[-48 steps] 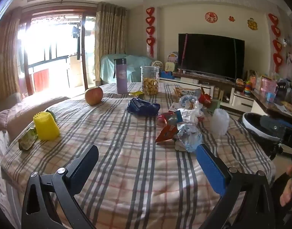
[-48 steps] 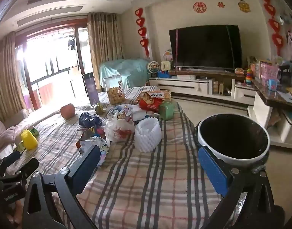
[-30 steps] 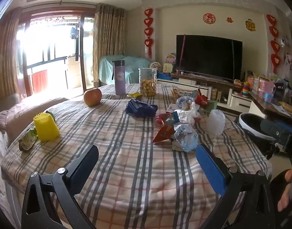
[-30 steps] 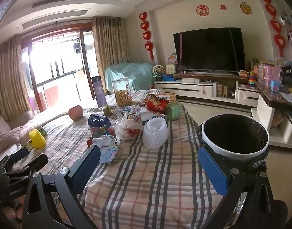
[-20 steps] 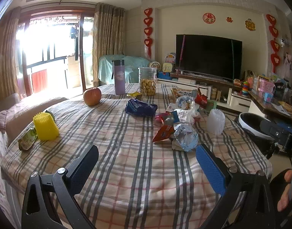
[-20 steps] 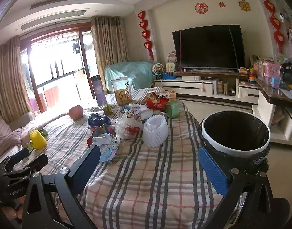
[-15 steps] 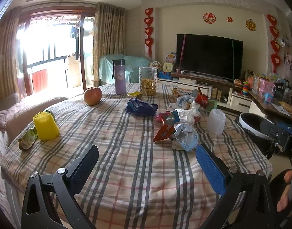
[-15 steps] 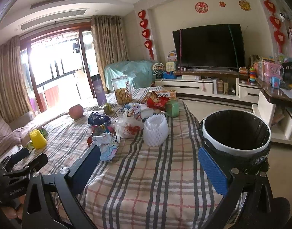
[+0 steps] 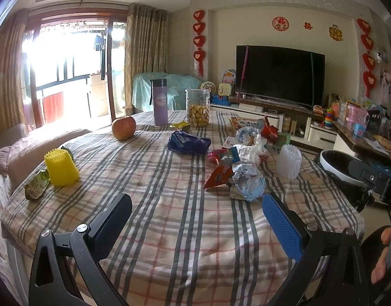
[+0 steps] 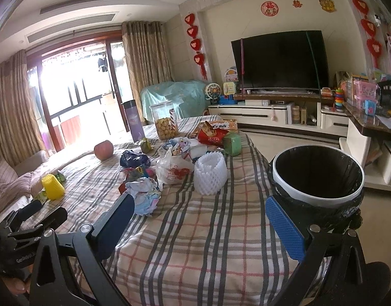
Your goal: Collect trash
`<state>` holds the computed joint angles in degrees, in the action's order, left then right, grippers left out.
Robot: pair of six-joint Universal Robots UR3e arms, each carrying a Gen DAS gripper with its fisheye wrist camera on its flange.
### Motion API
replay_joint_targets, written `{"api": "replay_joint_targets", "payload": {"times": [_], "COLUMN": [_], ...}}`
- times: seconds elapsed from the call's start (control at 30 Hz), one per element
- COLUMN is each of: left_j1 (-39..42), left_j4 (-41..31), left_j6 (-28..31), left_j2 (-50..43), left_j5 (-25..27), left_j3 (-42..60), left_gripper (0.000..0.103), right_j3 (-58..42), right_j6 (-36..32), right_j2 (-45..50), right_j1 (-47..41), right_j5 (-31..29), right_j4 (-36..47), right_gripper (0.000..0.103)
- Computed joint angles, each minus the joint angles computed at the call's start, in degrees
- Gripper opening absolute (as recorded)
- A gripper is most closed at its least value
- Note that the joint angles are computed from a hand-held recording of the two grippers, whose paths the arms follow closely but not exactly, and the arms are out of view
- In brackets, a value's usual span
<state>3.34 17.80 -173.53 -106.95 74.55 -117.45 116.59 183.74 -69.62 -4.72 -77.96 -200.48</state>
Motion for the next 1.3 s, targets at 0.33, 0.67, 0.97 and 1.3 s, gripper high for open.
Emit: {"api": "replay_joint_targets", "payload": {"times": [0.33, 0.67, 0.97, 1.3], "left_j1": [-0.1, -0.1, -0.3, -0.4], "left_j4": [-0.3, 0.1, 0.2, 0.3], "left_j6": [-0.1, 0.0, 0.0, -0.1], "left_j2": [0.2, 0.0, -0.2, -0.5], "left_j5": [0.2, 0.1, 0.2, 0.2], "left_j3": [-0.1, -0.2, -0.2, -0.2], "left_gripper": [0.102, 0.102, 0.102, 0.102], "right_j3": [0.4, 0.2, 0.2, 0.2], "right_j6": [0.5, 0.3, 0.4, 0.7], "right_j2": [-0.9, -1.0, -0.9, -1.1], "right_j1": [-0.2, -0.3, -0.3, -0.3], "right_j5": [0.4, 0.5, 0.7, 0.7], "right_j4": [1.1, 1.6, 1.5, 2.0], "right_gripper": [0.103, 0.103, 0.103, 0.103]}}
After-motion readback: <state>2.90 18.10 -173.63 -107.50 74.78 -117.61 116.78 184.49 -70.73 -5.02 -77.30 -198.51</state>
